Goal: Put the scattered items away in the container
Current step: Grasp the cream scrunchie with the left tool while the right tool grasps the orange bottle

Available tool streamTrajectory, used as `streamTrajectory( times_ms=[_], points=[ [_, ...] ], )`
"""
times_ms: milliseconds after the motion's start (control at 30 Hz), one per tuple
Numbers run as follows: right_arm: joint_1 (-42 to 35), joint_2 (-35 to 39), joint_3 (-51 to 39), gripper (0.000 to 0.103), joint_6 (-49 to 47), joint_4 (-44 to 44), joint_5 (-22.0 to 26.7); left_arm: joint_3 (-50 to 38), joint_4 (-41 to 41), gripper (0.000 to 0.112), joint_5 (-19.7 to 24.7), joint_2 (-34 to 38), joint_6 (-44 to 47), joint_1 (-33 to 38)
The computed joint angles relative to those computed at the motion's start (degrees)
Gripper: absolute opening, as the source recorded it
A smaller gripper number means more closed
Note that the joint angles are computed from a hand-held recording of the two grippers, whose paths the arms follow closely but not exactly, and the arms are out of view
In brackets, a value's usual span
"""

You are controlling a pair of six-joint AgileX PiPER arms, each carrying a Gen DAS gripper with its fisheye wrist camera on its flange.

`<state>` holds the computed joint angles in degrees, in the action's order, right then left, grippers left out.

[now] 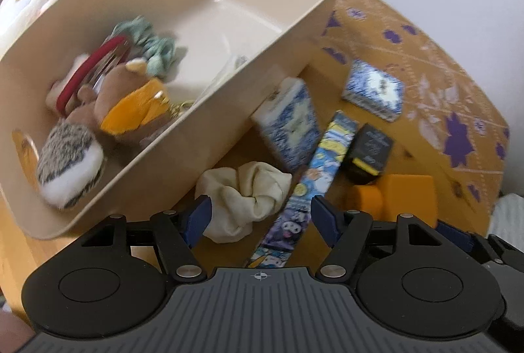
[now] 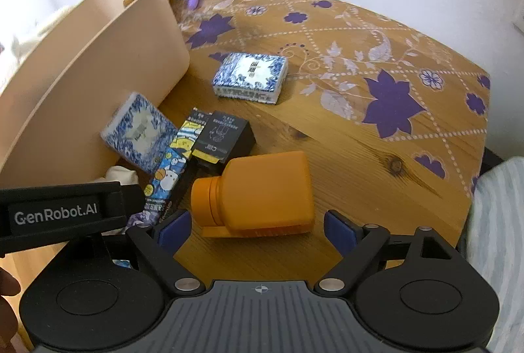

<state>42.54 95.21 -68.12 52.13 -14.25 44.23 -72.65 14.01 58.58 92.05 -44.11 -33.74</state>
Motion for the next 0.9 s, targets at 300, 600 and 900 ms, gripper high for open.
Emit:
streamTrajectory(
  times_ms=[300, 600, 900],
  points=[
    [-0.5, 1.7, -0.4, 0.092, -0.4, -0.8, -0.7, 0.1, 0.7, 0.071, 1.7, 1.7, -7.5, 1.4],
    [-0.8, 3.4, -1.6, 0.092, -1.9, -1.3, -0.6, 0.6, -2.9, 0.075, 4.4, 3.6, -8.8, 6.7],
    [-0.1, 5.3, -3.6, 0.091, -1.9, -3.5, 1.1, 1.5, -1.6, 0.08, 4.1, 2.8, -8.6, 4.9]
  ],
)
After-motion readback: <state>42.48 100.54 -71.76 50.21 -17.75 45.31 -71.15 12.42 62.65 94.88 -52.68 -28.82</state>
